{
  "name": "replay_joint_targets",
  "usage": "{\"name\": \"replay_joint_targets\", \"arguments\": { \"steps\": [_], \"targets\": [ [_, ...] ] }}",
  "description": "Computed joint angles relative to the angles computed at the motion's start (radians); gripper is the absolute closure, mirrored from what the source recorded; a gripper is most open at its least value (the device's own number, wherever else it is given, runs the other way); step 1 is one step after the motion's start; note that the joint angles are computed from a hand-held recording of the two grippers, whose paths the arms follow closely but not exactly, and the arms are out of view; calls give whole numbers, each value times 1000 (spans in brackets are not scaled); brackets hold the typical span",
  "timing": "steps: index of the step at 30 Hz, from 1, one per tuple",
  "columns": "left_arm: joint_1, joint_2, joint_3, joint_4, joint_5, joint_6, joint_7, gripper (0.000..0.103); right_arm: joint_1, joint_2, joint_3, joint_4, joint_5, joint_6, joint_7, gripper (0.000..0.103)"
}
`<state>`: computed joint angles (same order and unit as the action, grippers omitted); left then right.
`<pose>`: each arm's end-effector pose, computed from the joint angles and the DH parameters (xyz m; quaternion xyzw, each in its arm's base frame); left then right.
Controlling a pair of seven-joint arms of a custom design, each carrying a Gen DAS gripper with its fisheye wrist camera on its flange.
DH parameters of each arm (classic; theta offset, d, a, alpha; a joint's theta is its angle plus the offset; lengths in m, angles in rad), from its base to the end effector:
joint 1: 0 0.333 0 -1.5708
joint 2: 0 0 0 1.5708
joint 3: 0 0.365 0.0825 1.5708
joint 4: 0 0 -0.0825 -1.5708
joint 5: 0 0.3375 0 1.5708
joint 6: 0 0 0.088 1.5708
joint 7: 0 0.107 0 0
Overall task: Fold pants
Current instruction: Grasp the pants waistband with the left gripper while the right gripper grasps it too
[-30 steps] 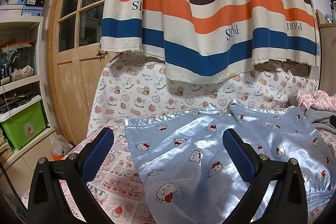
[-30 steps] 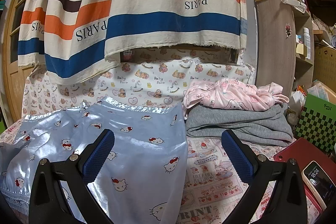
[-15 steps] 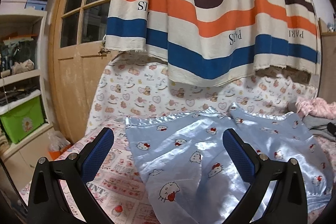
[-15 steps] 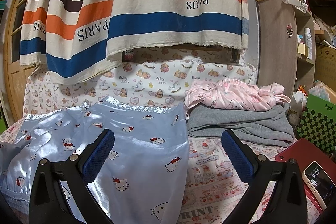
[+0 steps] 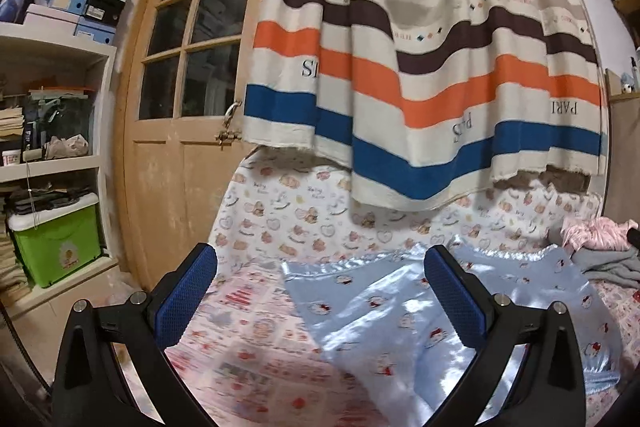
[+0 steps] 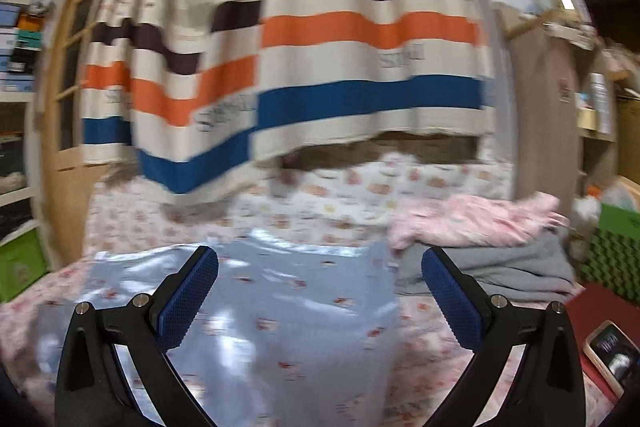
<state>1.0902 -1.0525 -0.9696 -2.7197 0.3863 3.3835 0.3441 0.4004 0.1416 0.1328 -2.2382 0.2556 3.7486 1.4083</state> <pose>0.3548 -0.1266 0.5397 -0.6673 0.3696 -0.3441 0.5475 0.4888 0.2437 0.5572 -0.6390 0.4462 -0.3399 0.5263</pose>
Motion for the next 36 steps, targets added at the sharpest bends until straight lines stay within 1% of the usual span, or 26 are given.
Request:
{"name": "replay_joint_targets", "arguments": {
  "steps": [2, 4, 6, 8, 10, 12, 14, 15, 16, 18, 19, 21, 22, 23, 24, 25, 26, 27, 28, 29, 30, 32, 33, 34, 35, 36],
  "targets": [
    [0, 30, 22, 2, 14, -13, 25, 0, -4, -16, 11, 13, -43, -27, 10, 1],
    [-13, 101, 52, 19, 36, -56, 59, 1, 31, -15, 6, 40, 15, -38, -49, 1],
    [-18, 177, 79, 30, 51, -58, 87, 10, 98, -8, -10, 86, 159, -49, -178, 1],
    [-3, 204, 85, 41, 44, -83, 90, 11, 180, -3, -39, 154, 344, -110, -370, 1],
    [15, 190, 87, 37, 47, -101, 90, 17, 213, -10, -38, 185, 414, -170, -455, 1],
    [13, 152, 99, 9, 53, -91, 82, 19, 191, -18, 4, 166, 359, -179, -401, 1],
    [-1, 115, 113, -38, 47, -46, 77, 19, 139, -23, 71, 114, 201, -166, -257, 1],
    [-17, 104, 121, -57, 41, -43, 79, 19, 142, -22, 83, 97, 164, -165, -228, 5],
    [-32, 101, 126, -70, 36, -46, 82, 19, 161, -16, 82, 89, 162, -160, -228, 15],
    [-66, 92, 139, -100, 29, -51, 86, 19, 177, -4, 100, 61, 120, -152, -190, 19],
    [-82, 80, 142, -115, 26, -58, 87, 19, 157, -3, 122, 41, 59, -152, -129, 25],
    [-103, 59, 147, -138, 26, -70, 91, 19, 67, 5, 193, 2, -148, -164, 67, 37],
    [-109, 53, 150, -147, 32, -70, 98, 19, 12, 15, 234, -10, -271, -171, 171, 38],
    [-105, 61, 151, -144, 38, -67, 109, 19, -7, 25, 248, -14, -348, -180, 229, 39],
    [-100, 74, 151, -137, 44, -65, 122, 19, 8, 36, 241, -9, -355, -200, 221, 42],
    [-92, 97, 152, -126, 50, -66, 135, 19, 58, 40, 203, -1, -313, -216, 181, 49],
    [-85, 125, 153, -112, 51, -64, 145, 19, 102, 48, 177, 19, -239, -242, 108, 52],
    [-74, 167, 154, -95, 52, -55, 155, 19, 110, 55, 169, 43, -223, -266, 92, 53],
    [-65, 211, 156, -77, 51, -44, 166, 19, 84, 67, 180, 80, -277, -294, 141, 53],
    [-52, 266, 156, -53, 47, -31, 178, 22, 25, 80, 224, 123, -325, -327, 183, 53],
    [-46, 319, 155, -29, 41, -20, 192, 25, 2, 93, 246, 168, -307, -367, 171, 53],
    [-57, 467, 168, 39, 40, -7, 240, 27, -24, 131, 262, 306, -277, -500, 156, 53],
    [-67, 540, 173, 81, 44, -21, 270, 30, -22, 156, 253, 384, -260, -566, 152, 53],
    [-57, 594, 156, 126, 38, -55, 289, 32, 2, 176, 219, 453, -251, -625, 159, 53],
    [-15, 641, 108, 178, 24, -99, 306, 35, 32, 204, 180, 533, -248, -694, 171, 53],
    [37, 683, 60, 229, 66, -139, 275, 35, 39, 234, 169, 609, -236, -758, 164, 53]
  ]
}}
